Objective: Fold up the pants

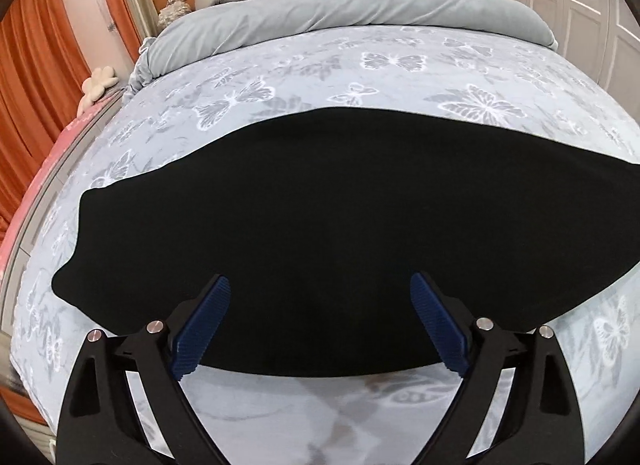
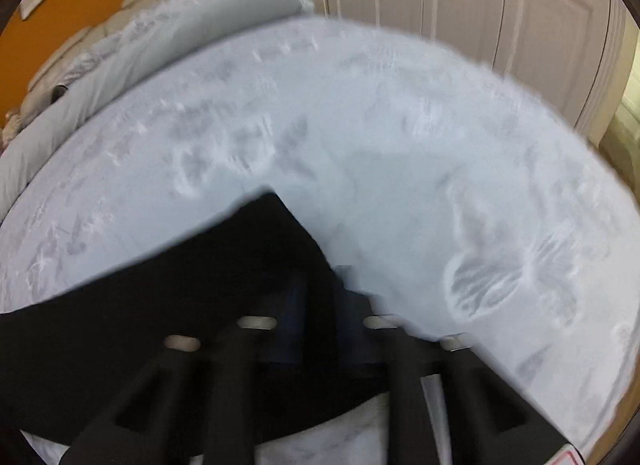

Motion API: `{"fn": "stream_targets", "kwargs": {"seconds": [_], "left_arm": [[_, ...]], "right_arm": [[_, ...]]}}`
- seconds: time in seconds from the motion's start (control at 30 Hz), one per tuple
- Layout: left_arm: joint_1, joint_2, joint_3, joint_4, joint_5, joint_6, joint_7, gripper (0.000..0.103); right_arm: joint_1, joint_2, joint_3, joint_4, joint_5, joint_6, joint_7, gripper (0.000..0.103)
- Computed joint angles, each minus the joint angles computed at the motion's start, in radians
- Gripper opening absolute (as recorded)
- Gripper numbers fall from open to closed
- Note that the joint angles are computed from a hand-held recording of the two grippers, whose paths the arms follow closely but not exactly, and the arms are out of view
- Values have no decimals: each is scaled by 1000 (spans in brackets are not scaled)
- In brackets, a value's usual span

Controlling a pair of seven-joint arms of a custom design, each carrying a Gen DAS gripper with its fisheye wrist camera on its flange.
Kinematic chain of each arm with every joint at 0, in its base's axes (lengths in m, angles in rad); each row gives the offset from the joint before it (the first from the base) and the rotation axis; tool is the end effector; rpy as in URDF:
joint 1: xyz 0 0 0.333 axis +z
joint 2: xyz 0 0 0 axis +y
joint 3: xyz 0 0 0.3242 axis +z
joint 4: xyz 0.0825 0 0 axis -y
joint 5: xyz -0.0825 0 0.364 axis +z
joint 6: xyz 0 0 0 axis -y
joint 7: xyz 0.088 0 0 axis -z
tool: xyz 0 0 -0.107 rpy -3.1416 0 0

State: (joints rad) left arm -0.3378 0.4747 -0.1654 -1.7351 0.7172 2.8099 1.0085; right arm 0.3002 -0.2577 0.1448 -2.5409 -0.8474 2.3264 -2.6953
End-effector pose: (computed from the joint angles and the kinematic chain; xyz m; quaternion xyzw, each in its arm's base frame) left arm 0.5963 -0.3455 0.3907 -0.4764 0.8116 -0.2348 0.2433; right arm 0.3874 0.1704 0.3928 -0.2734 0.9065 -0.2848 0.1501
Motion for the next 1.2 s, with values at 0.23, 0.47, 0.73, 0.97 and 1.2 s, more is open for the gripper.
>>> {"fn": "stream_targets", "kwargs": {"seconds": [0.23,0.47,0.73,0.97,1.2], "left_arm": [[-73,15,57,15,135,-11,-78,90],[-41,16,18,18,99,0,-48,91],[-16,18,-13,16,11,-8,14,94],[-5,12,-14,16,-26,-7,27,94],[17,-8,-17,-2,-54,8,21,94]], "right_arm": [[7,5,-51,-72,106,20,-23,6],[24,-127,33,-111,57,-20,88,86],[7,-23,-1,-107,117,139,47,72],[-54,-25,21,-106,-27,278,243,18],[-16,22,70,62,-161,184,306,17]]}}
